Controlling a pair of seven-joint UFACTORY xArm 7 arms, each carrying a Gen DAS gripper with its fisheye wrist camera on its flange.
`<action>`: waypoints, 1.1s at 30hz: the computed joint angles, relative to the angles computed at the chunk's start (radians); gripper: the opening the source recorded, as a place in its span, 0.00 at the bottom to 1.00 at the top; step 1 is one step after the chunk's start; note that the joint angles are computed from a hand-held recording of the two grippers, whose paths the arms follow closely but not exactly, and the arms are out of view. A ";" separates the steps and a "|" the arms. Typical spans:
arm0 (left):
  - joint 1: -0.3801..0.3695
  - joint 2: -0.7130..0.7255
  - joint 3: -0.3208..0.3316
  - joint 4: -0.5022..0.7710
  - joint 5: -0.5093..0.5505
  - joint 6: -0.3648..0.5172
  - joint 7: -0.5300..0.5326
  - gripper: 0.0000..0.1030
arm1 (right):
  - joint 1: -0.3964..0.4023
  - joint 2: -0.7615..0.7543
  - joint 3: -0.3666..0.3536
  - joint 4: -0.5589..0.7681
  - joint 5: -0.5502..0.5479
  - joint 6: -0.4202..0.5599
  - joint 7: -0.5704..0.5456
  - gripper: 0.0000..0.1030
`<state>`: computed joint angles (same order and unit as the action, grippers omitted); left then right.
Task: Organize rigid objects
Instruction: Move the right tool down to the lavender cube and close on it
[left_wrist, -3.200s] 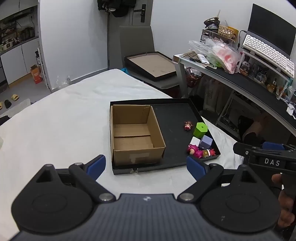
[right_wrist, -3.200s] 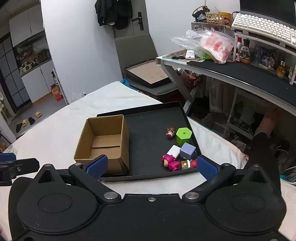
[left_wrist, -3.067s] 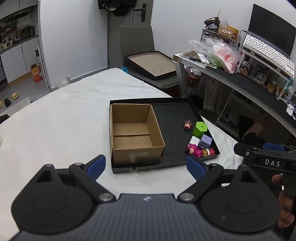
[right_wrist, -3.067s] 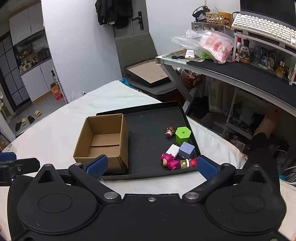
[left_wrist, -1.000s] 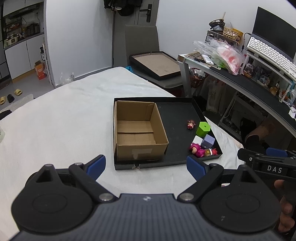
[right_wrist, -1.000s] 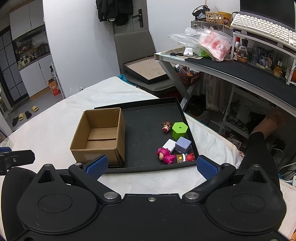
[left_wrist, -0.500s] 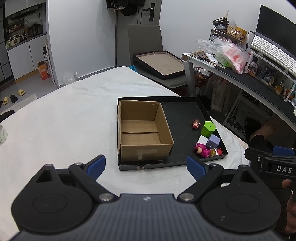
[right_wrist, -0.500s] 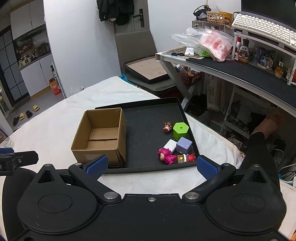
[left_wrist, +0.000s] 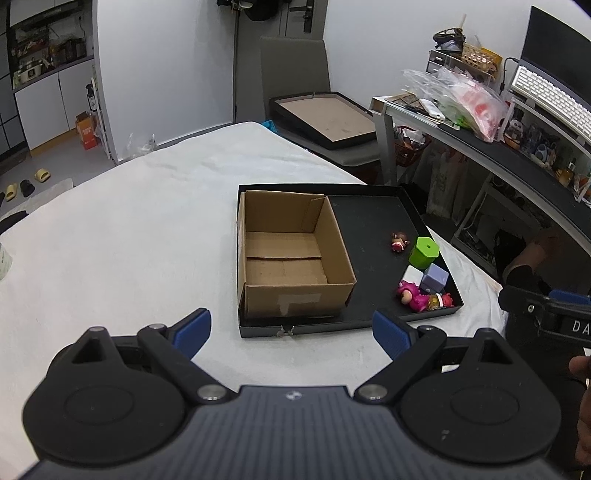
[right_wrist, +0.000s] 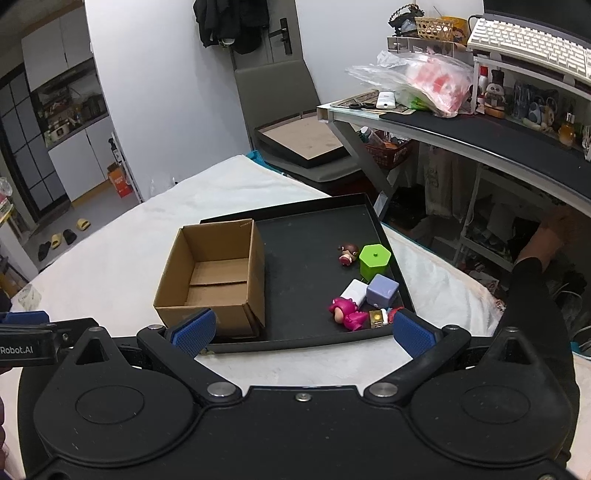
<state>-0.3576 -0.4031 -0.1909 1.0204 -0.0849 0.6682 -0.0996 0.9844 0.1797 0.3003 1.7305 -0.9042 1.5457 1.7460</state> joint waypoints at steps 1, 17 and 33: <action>0.003 0.006 0.000 0.001 0.002 -0.003 -0.003 0.91 | -0.003 -0.001 -0.001 -0.006 0.003 -0.006 0.004 1.00; 0.019 0.141 0.006 0.056 0.028 -0.016 -0.035 0.90 | -0.101 -0.078 0.016 -0.187 -0.003 -0.164 0.130 1.00; 0.018 0.281 0.013 0.156 0.031 -0.015 0.003 0.90 | -0.185 -0.092 0.015 -0.275 0.017 -0.249 0.194 1.00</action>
